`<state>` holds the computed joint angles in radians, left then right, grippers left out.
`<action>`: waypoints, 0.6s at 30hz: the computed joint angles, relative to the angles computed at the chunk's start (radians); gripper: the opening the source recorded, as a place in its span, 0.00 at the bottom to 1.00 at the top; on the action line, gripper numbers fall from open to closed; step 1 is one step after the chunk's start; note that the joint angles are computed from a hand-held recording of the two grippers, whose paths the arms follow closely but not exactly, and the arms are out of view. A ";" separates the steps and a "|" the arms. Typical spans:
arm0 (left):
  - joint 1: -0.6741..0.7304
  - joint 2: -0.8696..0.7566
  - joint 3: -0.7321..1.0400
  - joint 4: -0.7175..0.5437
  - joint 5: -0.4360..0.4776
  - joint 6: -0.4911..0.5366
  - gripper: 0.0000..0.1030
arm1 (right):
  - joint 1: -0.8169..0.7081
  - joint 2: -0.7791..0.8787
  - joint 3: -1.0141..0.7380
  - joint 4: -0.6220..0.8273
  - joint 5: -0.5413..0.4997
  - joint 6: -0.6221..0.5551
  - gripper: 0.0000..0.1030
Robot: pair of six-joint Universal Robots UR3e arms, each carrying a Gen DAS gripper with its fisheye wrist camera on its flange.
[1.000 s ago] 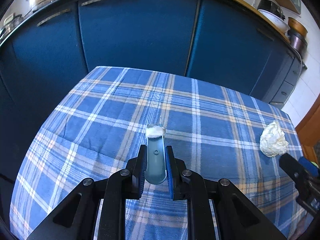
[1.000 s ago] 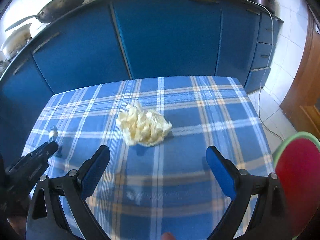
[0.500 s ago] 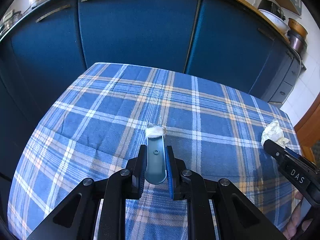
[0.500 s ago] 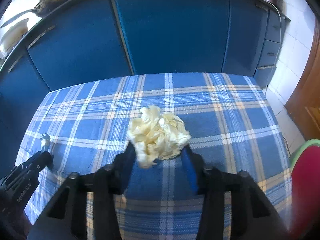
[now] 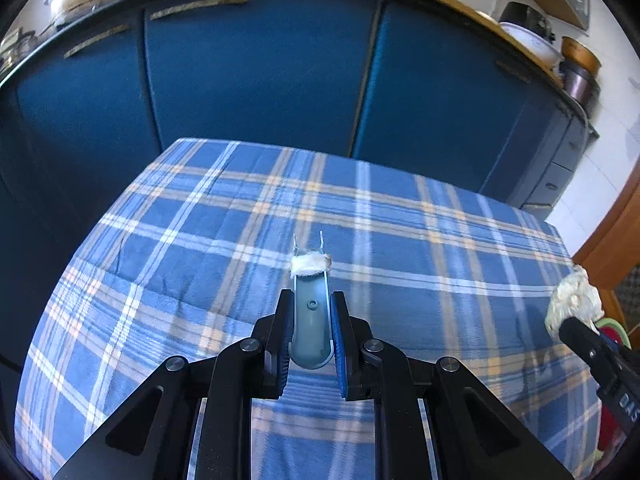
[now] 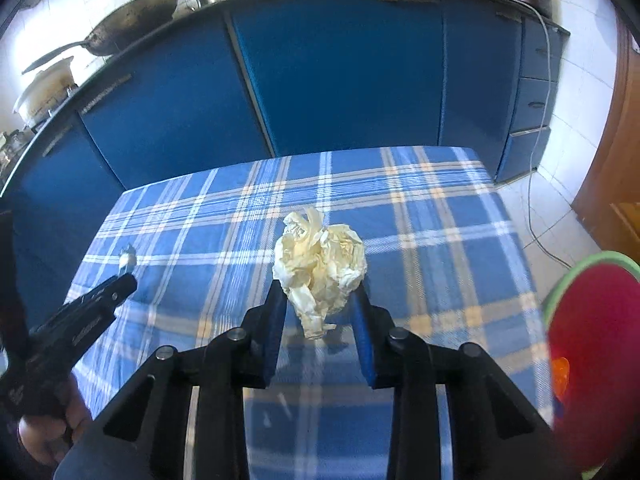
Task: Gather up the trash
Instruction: 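Carry the blue piece and cream paper over the bucket and release both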
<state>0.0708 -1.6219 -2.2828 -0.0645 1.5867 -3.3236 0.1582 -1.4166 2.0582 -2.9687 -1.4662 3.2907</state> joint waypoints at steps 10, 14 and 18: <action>-0.130 0.077 0.039 -0.074 0.031 -0.029 0.17 | -0.188 -0.392 0.284 0.071 0.162 -0.049 0.34; -0.191 0.115 0.057 -0.113 0.055 -0.042 0.17 | -0.275 -0.553 0.363 0.149 0.229 -0.081 0.34; -0.249 0.148 0.081 -0.153 0.077 -0.056 0.17 | -0.385 -0.733 0.420 0.277 0.305 -0.128 0.34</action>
